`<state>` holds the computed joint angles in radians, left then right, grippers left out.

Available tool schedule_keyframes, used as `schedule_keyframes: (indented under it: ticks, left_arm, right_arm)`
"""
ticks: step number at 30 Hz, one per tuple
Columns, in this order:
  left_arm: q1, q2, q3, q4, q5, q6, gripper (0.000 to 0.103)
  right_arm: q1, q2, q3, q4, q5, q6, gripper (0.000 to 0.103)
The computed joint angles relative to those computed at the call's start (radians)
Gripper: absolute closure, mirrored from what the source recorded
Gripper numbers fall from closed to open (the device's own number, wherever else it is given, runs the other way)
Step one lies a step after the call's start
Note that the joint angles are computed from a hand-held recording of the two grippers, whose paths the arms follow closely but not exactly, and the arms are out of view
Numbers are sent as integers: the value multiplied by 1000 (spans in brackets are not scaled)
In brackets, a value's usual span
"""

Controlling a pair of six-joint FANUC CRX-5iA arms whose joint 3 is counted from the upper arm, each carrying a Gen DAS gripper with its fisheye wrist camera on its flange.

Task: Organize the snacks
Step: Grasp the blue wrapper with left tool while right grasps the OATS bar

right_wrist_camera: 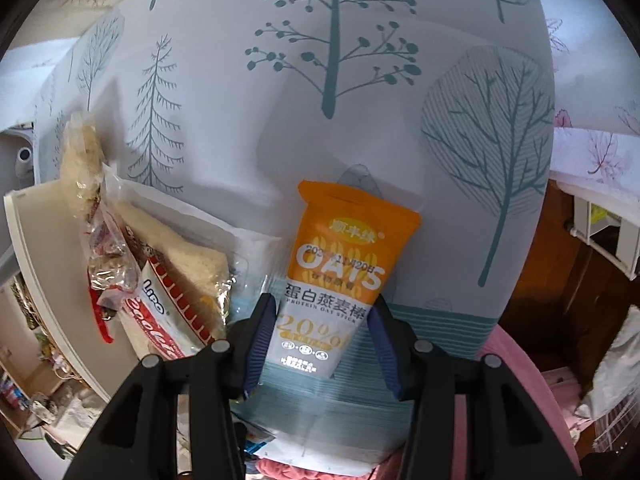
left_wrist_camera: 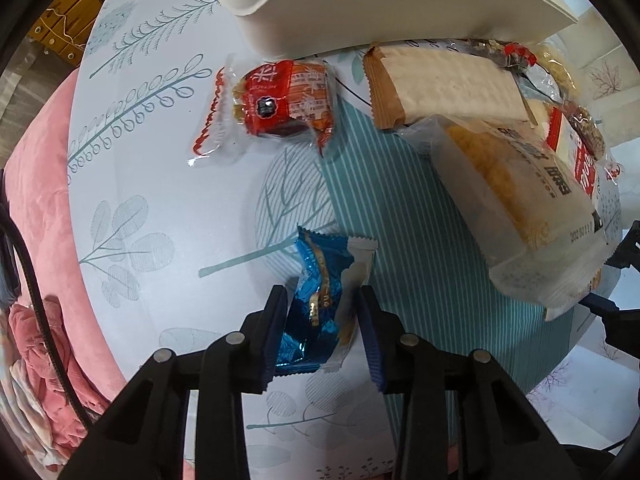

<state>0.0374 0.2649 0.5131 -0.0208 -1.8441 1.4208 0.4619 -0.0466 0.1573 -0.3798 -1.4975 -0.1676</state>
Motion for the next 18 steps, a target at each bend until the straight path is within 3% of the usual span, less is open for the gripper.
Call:
schedule_keyframes:
  ticks: [9,18]
  left_arm:
    - [-6,8,2,6,2,38,74]
    - [39,-59,-86,31,27,35,77]
  right_arm:
    - [-5,26,22,-19,20,91,61]
    - [36,2,20,-10,40,112,61]
